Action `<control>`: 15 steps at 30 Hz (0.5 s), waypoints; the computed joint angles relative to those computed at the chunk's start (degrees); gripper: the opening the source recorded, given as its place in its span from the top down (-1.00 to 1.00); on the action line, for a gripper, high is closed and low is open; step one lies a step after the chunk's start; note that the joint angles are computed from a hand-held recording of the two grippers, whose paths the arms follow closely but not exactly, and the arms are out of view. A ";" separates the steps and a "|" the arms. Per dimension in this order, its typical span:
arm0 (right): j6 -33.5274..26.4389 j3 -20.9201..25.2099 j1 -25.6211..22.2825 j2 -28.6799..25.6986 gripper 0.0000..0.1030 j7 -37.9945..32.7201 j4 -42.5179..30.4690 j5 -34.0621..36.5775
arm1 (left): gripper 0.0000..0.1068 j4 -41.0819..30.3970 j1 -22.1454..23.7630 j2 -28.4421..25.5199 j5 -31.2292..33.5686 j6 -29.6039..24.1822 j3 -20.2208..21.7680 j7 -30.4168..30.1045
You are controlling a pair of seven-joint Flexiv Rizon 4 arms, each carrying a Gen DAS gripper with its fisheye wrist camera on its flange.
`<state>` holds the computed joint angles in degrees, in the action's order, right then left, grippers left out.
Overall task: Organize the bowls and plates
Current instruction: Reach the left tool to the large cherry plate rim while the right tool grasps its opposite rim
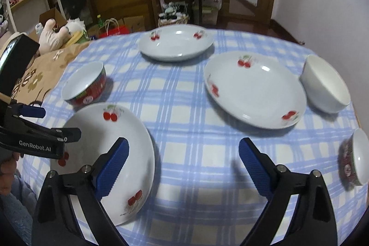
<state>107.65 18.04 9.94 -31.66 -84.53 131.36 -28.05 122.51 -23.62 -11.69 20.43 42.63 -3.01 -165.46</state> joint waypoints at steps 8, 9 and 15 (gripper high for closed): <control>-2.94 0.25 0.80 -1.93 -0.45 -1.20 -0.72 -0.35 | -0.91 -1.43 -0.29 -2.52 -1.79 -3.41 -0.24 1.88; -2.98 0.29 0.79 -2.04 -0.34 -1.42 -0.67 -0.12 | -0.91 -1.37 -0.34 -2.62 -2.09 -3.22 -0.25 2.12; -3.19 2.79 -1.60 -2.83 0.20 -1.74 -0.74 -0.10 | -0.65 -0.05 0.09 -3.77 -4.72 -0.34 0.13 3.92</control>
